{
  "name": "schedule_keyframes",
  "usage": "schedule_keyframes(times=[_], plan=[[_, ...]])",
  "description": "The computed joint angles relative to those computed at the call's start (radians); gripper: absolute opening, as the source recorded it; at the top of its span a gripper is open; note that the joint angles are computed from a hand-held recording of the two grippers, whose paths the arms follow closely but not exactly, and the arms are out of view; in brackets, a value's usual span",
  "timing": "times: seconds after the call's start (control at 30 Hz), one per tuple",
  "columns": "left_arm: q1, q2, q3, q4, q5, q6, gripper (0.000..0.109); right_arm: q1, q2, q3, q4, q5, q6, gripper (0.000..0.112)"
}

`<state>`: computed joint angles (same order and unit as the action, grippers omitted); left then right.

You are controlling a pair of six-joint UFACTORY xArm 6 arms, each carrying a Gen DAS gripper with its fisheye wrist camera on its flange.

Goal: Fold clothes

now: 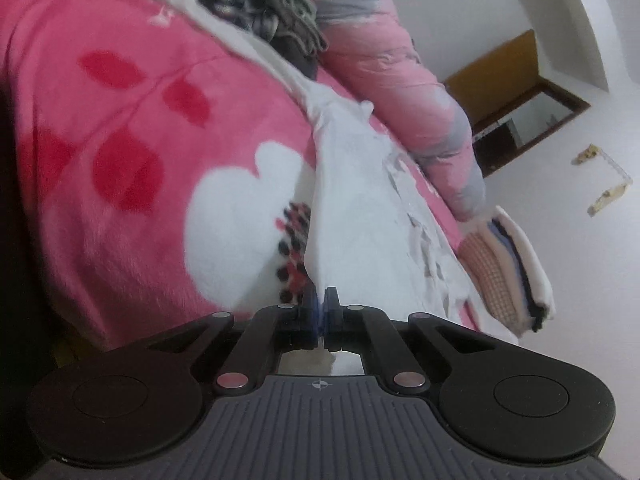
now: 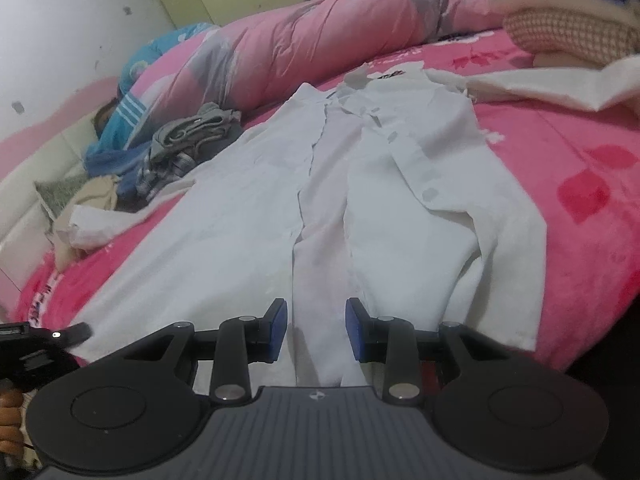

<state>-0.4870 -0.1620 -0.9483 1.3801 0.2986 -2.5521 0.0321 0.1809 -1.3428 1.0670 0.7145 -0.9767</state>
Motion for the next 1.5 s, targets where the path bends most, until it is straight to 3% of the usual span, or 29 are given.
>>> schedule_keyframes(times=[0.17, 0.23, 0.3, 0.4, 0.57, 0.7, 0.8, 0.87, 0.97, 1.13, 1.27, 1.4, 1.47, 1.5], plan=[[0.032, 0.022, 0.012, 0.083, -0.081, -0.131, 0.001, 0.024, -0.014, 0.006, -0.022, -0.063, -0.001, 0.034], [0.028, 0.013, 0.016, 0.117, -0.070, -0.150, 0.005, 0.033, -0.027, 0.008, -0.006, -0.079, -0.033, 0.035], [0.022, -0.015, 0.036, 0.117, -0.035, -0.131, 0.030, 0.042, -0.035, 0.003, 0.034, -0.073, -0.086, 0.035], [0.012, -0.058, 0.063, 0.115, 0.018, -0.099, 0.038, 0.061, -0.029, -0.017, 0.094, -0.054, -0.173, 0.035], [0.006, -0.166, 0.108, 0.025, 0.218, 0.087, 0.057, 0.096, 0.021, -0.087, 0.090, 0.002, -0.163, 0.035], [0.050, -0.209, 0.103, -0.014, 0.360, 0.193, 0.063, 0.123, 0.064, -0.167, 0.063, 0.036, -0.131, 0.037], [0.087, -0.199, 0.067, -0.026, 0.471, 0.252, 0.068, 0.151, 0.086, -0.214, 0.053, 0.039, -0.133, 0.047], [0.112, -0.175, 0.028, -0.025, 0.554, 0.285, 0.071, 0.169, 0.102, -0.246, 0.049, 0.047, -0.137, 0.047], [0.157, -0.112, -0.046, -0.004, 0.677, 0.265, 0.101, 0.202, 0.125, -0.276, 0.049, 0.037, -0.126, 0.050], [0.272, 0.038, -0.221, -0.046, 0.773, 0.364, 0.101, 0.246, 0.158, -0.301, -0.020, 0.023, -0.020, 0.051], [0.352, 0.147, -0.362, -0.071, 0.766, 0.450, 0.099, 0.279, 0.174, -0.307, -0.122, -0.008, 0.038, 0.051], [0.430, 0.252, -0.487, -0.139, 0.697, 0.472, 0.083, 0.311, 0.185, -0.309, -0.219, -0.049, 0.095, 0.051], [0.449, 0.308, -0.545, -0.174, 0.705, 0.505, 0.078, 0.323, 0.191, -0.316, -0.261, -0.050, 0.129, 0.051], [0.456, 0.337, -0.577, -0.196, 0.717, 0.527, 0.068, 0.329, 0.188, -0.310, -0.268, -0.058, 0.129, 0.051]])
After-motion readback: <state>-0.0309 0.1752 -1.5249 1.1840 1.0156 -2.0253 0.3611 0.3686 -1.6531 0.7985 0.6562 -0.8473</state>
